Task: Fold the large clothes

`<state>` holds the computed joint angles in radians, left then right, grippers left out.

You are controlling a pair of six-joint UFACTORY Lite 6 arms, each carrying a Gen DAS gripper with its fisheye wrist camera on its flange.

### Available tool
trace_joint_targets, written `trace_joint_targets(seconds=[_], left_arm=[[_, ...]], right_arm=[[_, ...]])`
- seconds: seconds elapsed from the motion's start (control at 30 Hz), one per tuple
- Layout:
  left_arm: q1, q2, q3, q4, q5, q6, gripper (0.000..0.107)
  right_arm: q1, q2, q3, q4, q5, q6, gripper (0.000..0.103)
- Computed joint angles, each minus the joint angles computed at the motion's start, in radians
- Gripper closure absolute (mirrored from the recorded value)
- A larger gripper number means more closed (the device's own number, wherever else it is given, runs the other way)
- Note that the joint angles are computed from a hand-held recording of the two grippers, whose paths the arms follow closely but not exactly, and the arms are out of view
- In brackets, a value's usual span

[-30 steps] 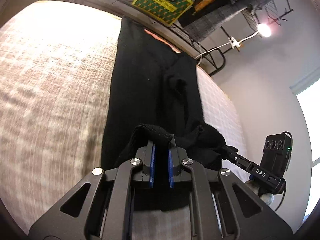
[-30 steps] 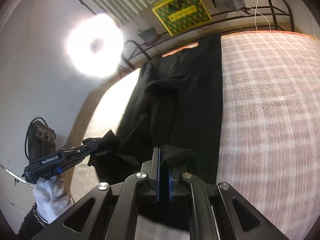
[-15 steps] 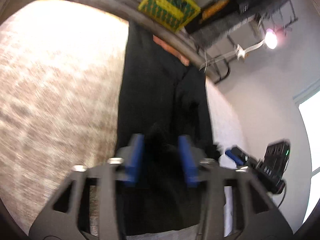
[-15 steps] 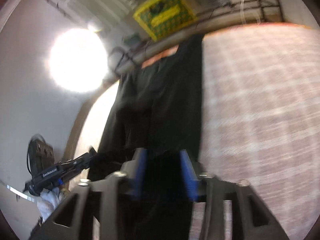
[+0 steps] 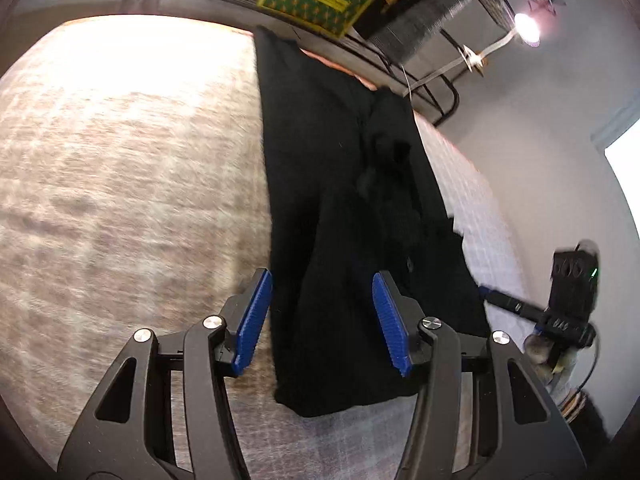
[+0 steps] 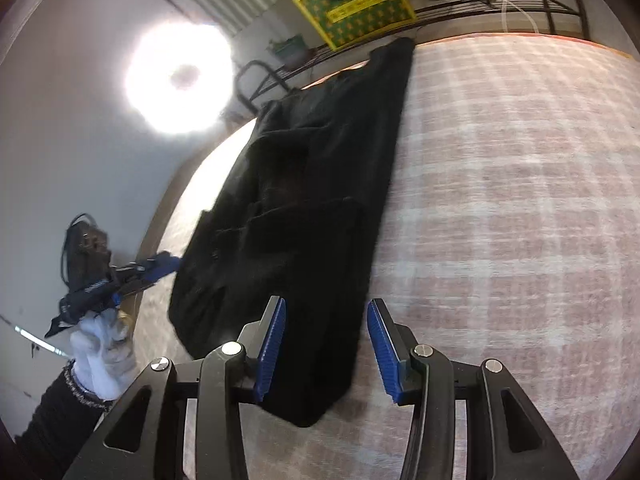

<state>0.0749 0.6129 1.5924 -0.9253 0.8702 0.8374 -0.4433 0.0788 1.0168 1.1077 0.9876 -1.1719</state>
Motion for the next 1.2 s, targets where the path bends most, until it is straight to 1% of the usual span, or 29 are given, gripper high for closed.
trace_joint_targets(seconds=[0.03, 0.07, 0.1, 0.13, 0.17, 0.23, 0.27, 0.33, 0.4, 0.43, 0.47, 0.53, 0.57, 0.6, 0.63, 0.7, 0.73, 0.77, 0.8, 0.83, 0.87, 0.9, 0.97, 1.1, 1.2], left_arm=[[-0.012, -0.002, -0.004, 0.005, -0.008, 0.003, 0.054], [-0.027, -0.006, -0.015, 0.004, -0.026, 0.009, 0.062], [-0.036, -0.014, -0.03, 0.008, -0.037, 0.016, 0.085], [-0.054, -0.012, -0.029, 0.029, -0.057, 0.0, 0.098], [-0.066, -0.021, -0.044, 0.036, -0.082, -0.001, 0.1], [-0.073, -0.084, -0.122, -0.009, -0.145, 0.054, 0.1], [-0.075, -0.124, -0.16, -0.025, -0.178, 0.068, 0.1], [-0.06, -0.205, -0.227, -0.093, -0.198, 0.126, 0.101], [-0.054, -0.27, -0.281, -0.135, -0.235, 0.165, 0.101], [-0.058, -0.273, -0.293, -0.148, -0.254, 0.19, 0.101], [-0.081, -0.256, -0.296, -0.12, -0.309, 0.19, 0.101], [-0.106, -0.195, -0.284, -0.083, -0.378, 0.144, 0.101], [-0.122, -0.154, -0.273, -0.055, -0.41, 0.121, 0.099], [-0.131, -0.143, -0.278, -0.069, -0.431, 0.131, 0.095], [-0.136, -0.153, -0.288, -0.072, -0.448, 0.127, 0.094], [-0.141, -0.151, -0.256, 0.018, -0.421, 0.056, 0.094], [-0.126, -0.165, -0.246, 0.039, -0.384, 0.031, 0.094], [-0.113, -0.182, -0.246, 0.04, -0.367, 0.026, 0.094], [-0.102, -0.2, -0.243, 0.059, -0.358, 0.006, 0.094], [-0.091, -0.23, -0.252, 0.077, -0.346, -0.008, 0.094], [-0.071, -0.263, -0.262, 0.079, -0.312, -0.003, 0.094], [-0.052, -0.298, -0.276, 0.079, -0.285, 0.001, 0.094], [-0.021, -0.382, -0.288, 0.115, -0.231, -0.027, 0.094], [0.015, -0.532, -0.281, 0.16, -0.12, -0.096, 0.093], [0.035, -0.618, -0.235, 0.209, -0.044, -0.168, 0.093]], right_arm=[[0.007, -0.006, 0.001, 0.002, 0.003, -0.003, 0.057], [0.022, -0.013, 0.003, 0.001, -0.004, -0.005, 0.057], [0.039, -0.017, 0.005, -0.005, -0.022, -0.001, 0.059], [0.06, -0.025, 0.004, -0.019, -0.049, 0.009, 0.07], [0.091, -0.032, 0.001, -0.045, -0.091, 0.03, 0.084], [0.16, -0.049, -0.014, -0.086, -0.194, 0.059, 0.102], [0.185, -0.065, -0.022, -0.102, -0.23, 0.069, 0.103], [0.236, -0.138, -0.048, -0.111, -0.312, 0.053, 0.103], [0.241, -0.202, -0.063, -0.092, -0.344, 0.014, 0.103], [0.241, -0.22, -0.067, -0.081, -0.365, 0.0, 0.103], [0.24, -0.22, -0.063, -0.079, -0.395, -0.002, 0.103], [0.243, -0.167, -0.047, -0.075, -0.443, 0.009, 0.103], [0.262, -0.131, -0.045, -0.101, -0.486, 0.035, 0.103], [0.289, -0.11, -0.05, -0.134, -0.535, 0.066, 0.103], [0.315, -0.095, -0.055, -0.18, -0.574, 0.103, 0.103], [0.355, -0.085, -0.056, -0.317, -0.613, 0.224, 0.102], [0.351, -0.089, -0.048, -0.33, -0.591, 0.243, 0.102], [0.331, -0.109, -0.041, -0.312, -0.55, 0.235, 0.095], [0.316, -0.134, -0.04, -0.297, -0.529, 0.232, 0.092], [0.294, -0.172, -0.043, -0.282, -0.5, 0.227, 0.086], [0.259, -0.203, -0.028, -0.255, -0.435, 0.218, 0.077], [0.228, -0.223, -0.017, -0.222, -0.382, 0.203, 0.075], [0.167, -0.288, -0.007, -0.191, -0.283, 0.217, 0.071], [0.076, -0.441, -0.021, -0.222, -0.135, 0.278, 0.071], [-0.053, -0.551, -0.028, -0.188, 0.025, 0.26, 0.07]])
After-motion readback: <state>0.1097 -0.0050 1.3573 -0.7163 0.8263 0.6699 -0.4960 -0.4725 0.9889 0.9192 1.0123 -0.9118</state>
